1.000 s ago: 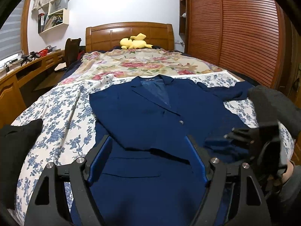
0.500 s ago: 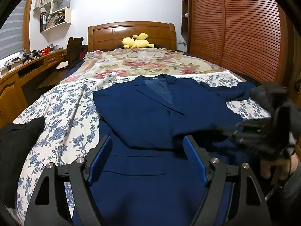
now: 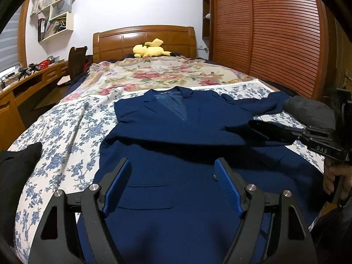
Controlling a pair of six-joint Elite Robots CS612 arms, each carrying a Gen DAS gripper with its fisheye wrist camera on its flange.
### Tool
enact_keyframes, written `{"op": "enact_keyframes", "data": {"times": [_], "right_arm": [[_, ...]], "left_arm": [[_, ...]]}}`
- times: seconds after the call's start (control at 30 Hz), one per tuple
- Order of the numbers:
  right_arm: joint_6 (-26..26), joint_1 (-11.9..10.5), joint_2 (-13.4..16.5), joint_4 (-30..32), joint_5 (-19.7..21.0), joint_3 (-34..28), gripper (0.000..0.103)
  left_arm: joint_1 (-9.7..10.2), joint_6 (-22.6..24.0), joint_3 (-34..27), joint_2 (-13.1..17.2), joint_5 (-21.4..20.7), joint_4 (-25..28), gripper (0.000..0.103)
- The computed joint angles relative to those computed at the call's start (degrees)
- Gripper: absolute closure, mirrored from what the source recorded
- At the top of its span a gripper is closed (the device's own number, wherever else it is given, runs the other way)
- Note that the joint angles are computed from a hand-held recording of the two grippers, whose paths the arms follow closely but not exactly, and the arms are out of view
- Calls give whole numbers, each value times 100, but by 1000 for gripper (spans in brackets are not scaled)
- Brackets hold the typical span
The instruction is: Fold large clothes
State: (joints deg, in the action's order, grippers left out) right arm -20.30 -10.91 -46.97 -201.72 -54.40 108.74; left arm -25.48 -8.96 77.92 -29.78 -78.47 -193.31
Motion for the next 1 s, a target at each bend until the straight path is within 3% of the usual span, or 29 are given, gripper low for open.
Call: {"op": "enact_keyframes", "data": {"times": [0.2,0.3,0.37,0.67,1.0], "right_arm": [[-309,-6,-141,362,71,95,88],[-312,-12,-148,350,41,38,77],[-287,-53,-133,456,60,-88,56],[-600,98,-11,863,88,-267,55],[-880,214,102,1464,-14,-537,55]], "left_arm": [[-50,50,-115,51,-42,89,25],[-72,78,-166,68,-14,174,25],[-75,90,-199,69,-36,244,25],[-66,252,-508,215,90,437,25],[32,342,-1311,716,-88,889,25]]}}
